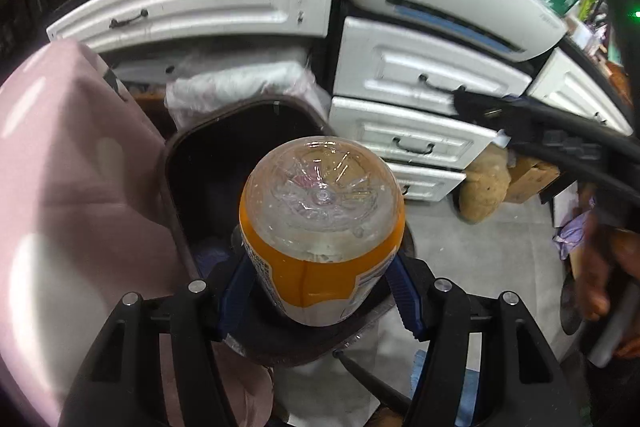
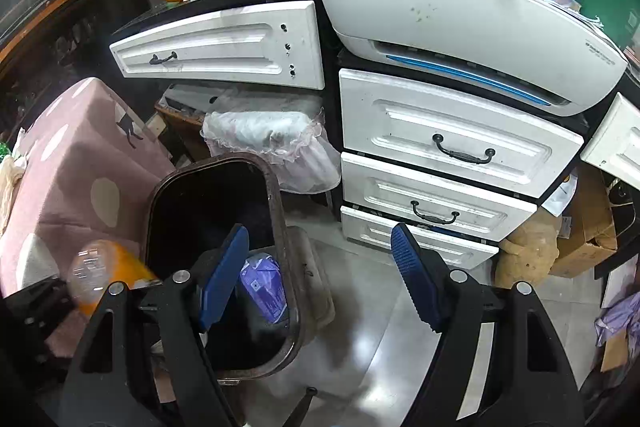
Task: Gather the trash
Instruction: 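Lower the white-orange bottle into the bin and open the left tool, then move both tools back over the table trash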
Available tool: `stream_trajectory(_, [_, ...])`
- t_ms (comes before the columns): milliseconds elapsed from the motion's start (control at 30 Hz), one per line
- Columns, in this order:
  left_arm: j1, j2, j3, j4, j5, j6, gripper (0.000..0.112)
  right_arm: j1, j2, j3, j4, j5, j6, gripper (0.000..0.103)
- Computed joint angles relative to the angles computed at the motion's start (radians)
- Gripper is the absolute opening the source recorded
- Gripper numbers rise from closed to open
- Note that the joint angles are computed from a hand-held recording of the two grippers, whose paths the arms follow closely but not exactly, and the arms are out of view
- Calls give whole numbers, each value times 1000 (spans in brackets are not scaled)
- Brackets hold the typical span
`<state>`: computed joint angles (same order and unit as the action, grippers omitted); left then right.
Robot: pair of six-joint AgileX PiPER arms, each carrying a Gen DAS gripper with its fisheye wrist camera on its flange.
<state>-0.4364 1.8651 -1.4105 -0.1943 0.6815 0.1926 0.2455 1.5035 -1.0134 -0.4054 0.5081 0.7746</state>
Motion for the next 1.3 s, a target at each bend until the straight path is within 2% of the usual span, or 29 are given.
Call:
stream_trajectory(333, [-18,176,-146,111,75,-121,62,18,-26,19,-1,-14,11,73])
stream_trajectory(400, [-18,198,-170,116,103,-127,72,22,-30,22,-11,-13,22,73])
stream_trajectory(433, [-18,203,-178,118,114,-128,85,20,-31,22,-9,-12,22,73])
stream_trajectory(600, [-11,154,-145,70,98,-95,90,22,-29,15,-34,-2,50,73])
stream_trajectory(800, [-10,9,-52,5,80,-32,90,26,-26,-6,-87,30,95,77])
stream_trajectory(933, [-5,-163,70,-8,10,33,95,38,-21,-31,-90,57,93,78])
stream_trajectory(1033, [13,-291,150,-28,-26,105,98,73,-18,-57,-97,85,93,79])
stream_trajectory(1167, [49,-413,204,-19,-31,149,98,138,-14,-112,-86,119,68,81])
stream_trajectory(1300, [151,-498,256,-89,-34,263,98,241,12,-196,-111,171,67,82])
